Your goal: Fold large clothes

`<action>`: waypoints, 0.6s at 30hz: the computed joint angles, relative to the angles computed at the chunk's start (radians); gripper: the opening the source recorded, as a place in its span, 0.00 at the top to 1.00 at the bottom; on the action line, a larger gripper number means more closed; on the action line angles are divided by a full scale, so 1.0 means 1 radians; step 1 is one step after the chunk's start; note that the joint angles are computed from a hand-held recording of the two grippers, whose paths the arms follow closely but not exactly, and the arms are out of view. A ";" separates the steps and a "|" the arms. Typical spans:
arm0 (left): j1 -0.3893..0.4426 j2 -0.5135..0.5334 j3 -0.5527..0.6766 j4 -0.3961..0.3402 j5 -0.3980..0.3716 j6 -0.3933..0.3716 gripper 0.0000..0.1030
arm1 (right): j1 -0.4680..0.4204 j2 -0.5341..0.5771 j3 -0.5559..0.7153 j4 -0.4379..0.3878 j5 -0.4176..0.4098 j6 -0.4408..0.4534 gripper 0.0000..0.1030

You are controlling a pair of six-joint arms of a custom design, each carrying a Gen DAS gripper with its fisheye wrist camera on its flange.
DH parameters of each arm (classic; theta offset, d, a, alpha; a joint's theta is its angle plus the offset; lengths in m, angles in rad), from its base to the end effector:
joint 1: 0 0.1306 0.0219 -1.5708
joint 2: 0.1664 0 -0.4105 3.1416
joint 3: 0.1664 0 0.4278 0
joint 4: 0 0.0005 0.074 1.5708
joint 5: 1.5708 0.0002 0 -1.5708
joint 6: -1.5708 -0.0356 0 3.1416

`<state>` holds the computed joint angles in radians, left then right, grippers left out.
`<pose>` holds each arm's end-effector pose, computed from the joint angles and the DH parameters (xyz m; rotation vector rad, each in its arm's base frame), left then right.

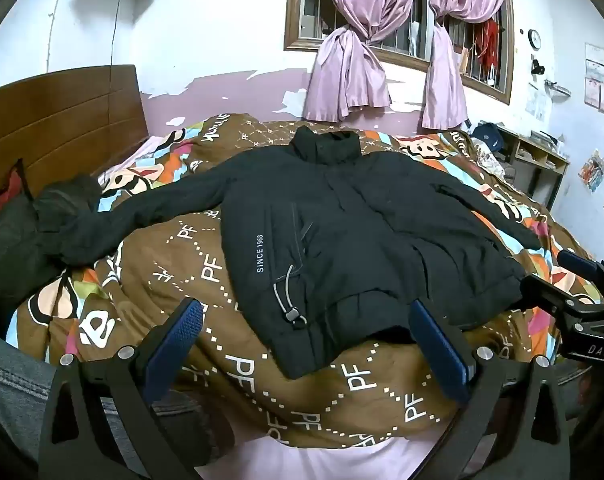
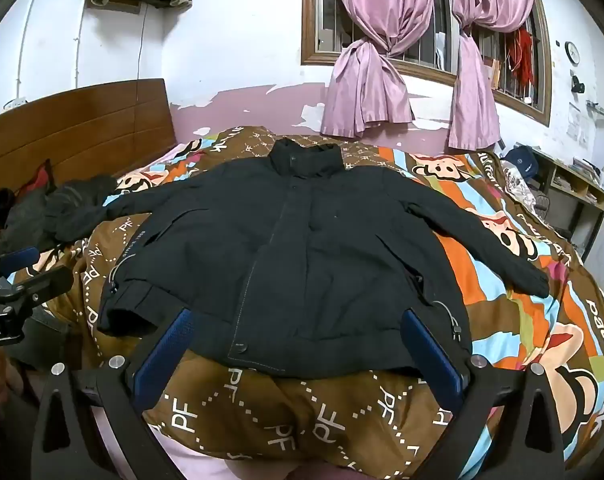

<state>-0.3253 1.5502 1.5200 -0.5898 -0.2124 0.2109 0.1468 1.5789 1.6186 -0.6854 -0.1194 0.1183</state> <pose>0.5685 -0.1843 0.4604 0.0052 2.1758 -0.0729 0.6008 0.0926 0.4859 -0.3580 2.1860 0.1480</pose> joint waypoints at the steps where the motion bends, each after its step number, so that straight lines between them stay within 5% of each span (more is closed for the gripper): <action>1: 0.000 0.000 0.001 -0.002 -0.001 0.000 0.02 | 0.000 0.000 0.000 0.001 0.000 0.001 0.00; 18: 0.005 -0.003 -0.001 -0.007 0.002 -0.008 0.02 | -0.006 0.000 -0.001 0.001 -0.013 -0.005 0.00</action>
